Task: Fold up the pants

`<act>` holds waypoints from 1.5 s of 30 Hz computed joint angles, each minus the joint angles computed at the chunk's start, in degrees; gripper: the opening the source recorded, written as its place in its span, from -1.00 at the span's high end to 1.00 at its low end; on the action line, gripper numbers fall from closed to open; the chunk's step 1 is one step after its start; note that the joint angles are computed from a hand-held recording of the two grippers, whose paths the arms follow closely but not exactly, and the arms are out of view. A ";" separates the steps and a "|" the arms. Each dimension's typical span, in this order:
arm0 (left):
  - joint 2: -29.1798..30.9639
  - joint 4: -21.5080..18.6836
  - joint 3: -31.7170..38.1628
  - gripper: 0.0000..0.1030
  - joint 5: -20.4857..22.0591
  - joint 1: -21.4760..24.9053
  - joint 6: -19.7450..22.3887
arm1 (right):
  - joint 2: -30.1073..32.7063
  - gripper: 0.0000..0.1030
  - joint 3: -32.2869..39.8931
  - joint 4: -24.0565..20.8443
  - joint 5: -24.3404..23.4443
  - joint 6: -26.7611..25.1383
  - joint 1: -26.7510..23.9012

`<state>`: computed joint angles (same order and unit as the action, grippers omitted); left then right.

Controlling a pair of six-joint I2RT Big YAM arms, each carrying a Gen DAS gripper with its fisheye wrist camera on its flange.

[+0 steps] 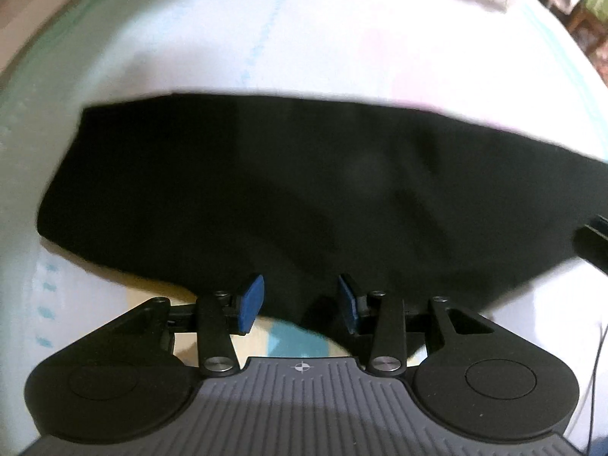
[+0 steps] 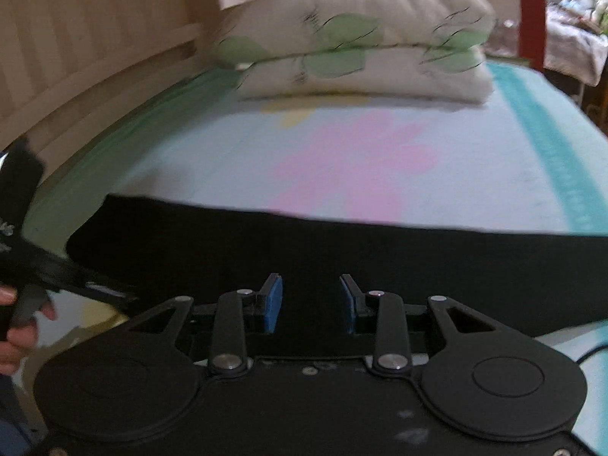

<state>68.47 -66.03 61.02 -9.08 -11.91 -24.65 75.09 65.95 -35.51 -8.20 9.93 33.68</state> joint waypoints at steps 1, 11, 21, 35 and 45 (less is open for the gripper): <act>1.07 -1.27 0.18 0.19 1.48 0.10 0.71 | 0.24 0.32 -0.09 0.12 0.42 0.66 0.98; 0.24 -1.20 0.79 0.18 -1.31 3.47 -3.77 | 1.63 0.32 -0.30 -0.57 3.10 3.76 8.43; -0.56 -0.83 0.60 0.18 1.52 7.14 -6.67 | 4.16 0.33 -1.79 -0.23 6.79 1.98 14.04; 0.66 2.66 -0.82 0.18 2.89 8.88 -3.80 | -0.68 0.33 -4.13 3.05 4.93 3.03 9.39; 0.83 3.51 -0.60 0.18 0.01 5.50 -0.62 | -5.63 0.29 -4.75 -0.60 3.78 7.72 -7.58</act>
<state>69.30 -62.52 60.42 -9.07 -6.42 -25.27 69.47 61.20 -36.10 -4.43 17.65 26.10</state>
